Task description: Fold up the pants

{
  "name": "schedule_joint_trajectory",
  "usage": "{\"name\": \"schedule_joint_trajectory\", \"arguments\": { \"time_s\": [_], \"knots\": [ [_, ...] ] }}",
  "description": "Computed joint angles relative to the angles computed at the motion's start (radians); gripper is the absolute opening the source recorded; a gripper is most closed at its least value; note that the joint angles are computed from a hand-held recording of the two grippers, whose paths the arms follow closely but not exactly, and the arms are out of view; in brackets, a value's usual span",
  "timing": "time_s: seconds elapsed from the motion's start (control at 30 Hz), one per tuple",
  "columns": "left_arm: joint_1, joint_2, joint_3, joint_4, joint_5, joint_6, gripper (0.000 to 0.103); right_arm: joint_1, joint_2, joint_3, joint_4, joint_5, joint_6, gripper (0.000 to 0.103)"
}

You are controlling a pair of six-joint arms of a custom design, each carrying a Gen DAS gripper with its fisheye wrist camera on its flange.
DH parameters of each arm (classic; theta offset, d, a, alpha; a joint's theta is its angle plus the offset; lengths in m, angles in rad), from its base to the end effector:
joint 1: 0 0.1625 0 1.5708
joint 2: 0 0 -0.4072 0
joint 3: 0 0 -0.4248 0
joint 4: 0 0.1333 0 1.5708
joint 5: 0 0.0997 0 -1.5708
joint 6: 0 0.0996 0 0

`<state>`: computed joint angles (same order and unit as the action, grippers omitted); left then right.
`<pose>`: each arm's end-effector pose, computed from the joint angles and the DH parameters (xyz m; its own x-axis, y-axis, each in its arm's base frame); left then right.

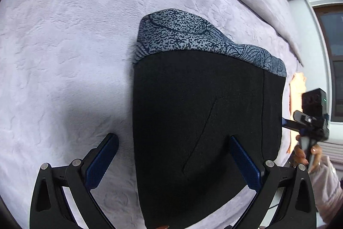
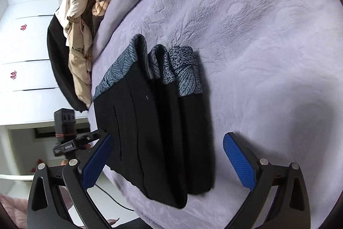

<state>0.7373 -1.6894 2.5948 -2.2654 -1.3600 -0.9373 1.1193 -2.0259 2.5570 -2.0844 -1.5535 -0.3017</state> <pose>-0.1119 -0.3099 0.1166 -0.9534 -0.0839 -0.2898 -0.0752 0.9963 -0.0410 -0.0030 -0.3156 0.2118 -0.9885 0.1495 -0.0217 0.1493 0.9887 0.0116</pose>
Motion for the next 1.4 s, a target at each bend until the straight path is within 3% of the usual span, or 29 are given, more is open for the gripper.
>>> {"name": "schedule_joint_trajectory", "arguments": {
  "time_s": [0.17, 0.3, 0.33, 0.37, 0.4, 0.5, 0.57, 0.67, 0.83, 1.0, 1.13, 1.17, 1.23, 1.33, 1.4],
  "knots": [
    [0.028, 0.06, 0.012, -0.13, -0.007, 0.073, 0.103, -0.071, 0.087, -0.029, 0.043, 0.067, -0.11, 0.102],
    [0.007, 0.136, -0.012, -0.15, 0.008, 0.043, 0.103, -0.064, 0.131, -0.036, 0.029, 0.09, -0.125, 0.096],
    [-0.001, 0.144, -0.013, -0.147, 0.01, 0.028, 0.103, -0.05, 0.146, -0.032, -0.002, 0.062, -0.093, 0.073],
    [-0.001, 0.143, -0.013, -0.14, 0.012, 0.016, 0.103, -0.039, 0.162, -0.032, -0.022, 0.035, -0.061, 0.066],
    [-0.008, 0.14, -0.012, -0.134, 0.017, -0.002, 0.102, -0.042, 0.17, -0.029, -0.032, 0.025, -0.03, 0.064],
    [-0.073, 0.117, -0.005, -0.122, 0.035, -0.047, 0.08, -0.044, 0.121, -0.009, -0.032, 0.04, -0.024, 0.05],
    [-0.111, 0.091, -0.007, -0.082, 0.056, -0.065, 0.074, -0.034, 0.081, -0.001, -0.013, 0.064, -0.007, 0.042],
    [-0.158, 0.021, -0.011, -0.001, 0.056, -0.111, 0.068, -0.042, 0.037, -0.013, 0.082, 0.12, -0.077, 0.041],
    [-0.274, -0.15, -0.017, 0.2, 0.04, -0.2, 0.067, -0.039, -0.085, 0.0, 0.212, 0.172, -0.061, 0.04],
    [-0.39, -0.255, 0.006, 0.355, -0.008, -0.34, 0.067, -0.081, -0.3, 0.064, 0.399, 0.2, -0.079, 0.04],
    [-0.432, -0.285, 0.066, 0.394, -0.062, -0.426, 0.068, -0.131, -0.494, 0.145, 0.504, 0.141, -0.122, 0.04],
    [-0.438, -0.282, 0.084, 0.398, -0.069, -0.443, 0.073, -0.138, -0.521, 0.163, 0.509, 0.117, -0.129, 0.04],
    [-0.453, -0.287, 0.114, 0.415, -0.054, -0.495, 0.092, -0.139, -0.558, 0.197, 0.488, 0.06, -0.133, 0.044],
    [-0.417, -0.292, 0.118, 0.39, -0.074, -0.513, 0.094, -0.071, -0.513, 0.214, 0.371, -0.071, -0.043, 0.069],
    [-0.438, -0.257, 0.081, 0.456, -0.061, -0.501, 0.094, 0.013, -0.462, 0.193, 0.334, -0.141, 0.012, 0.069]
  ]
}}
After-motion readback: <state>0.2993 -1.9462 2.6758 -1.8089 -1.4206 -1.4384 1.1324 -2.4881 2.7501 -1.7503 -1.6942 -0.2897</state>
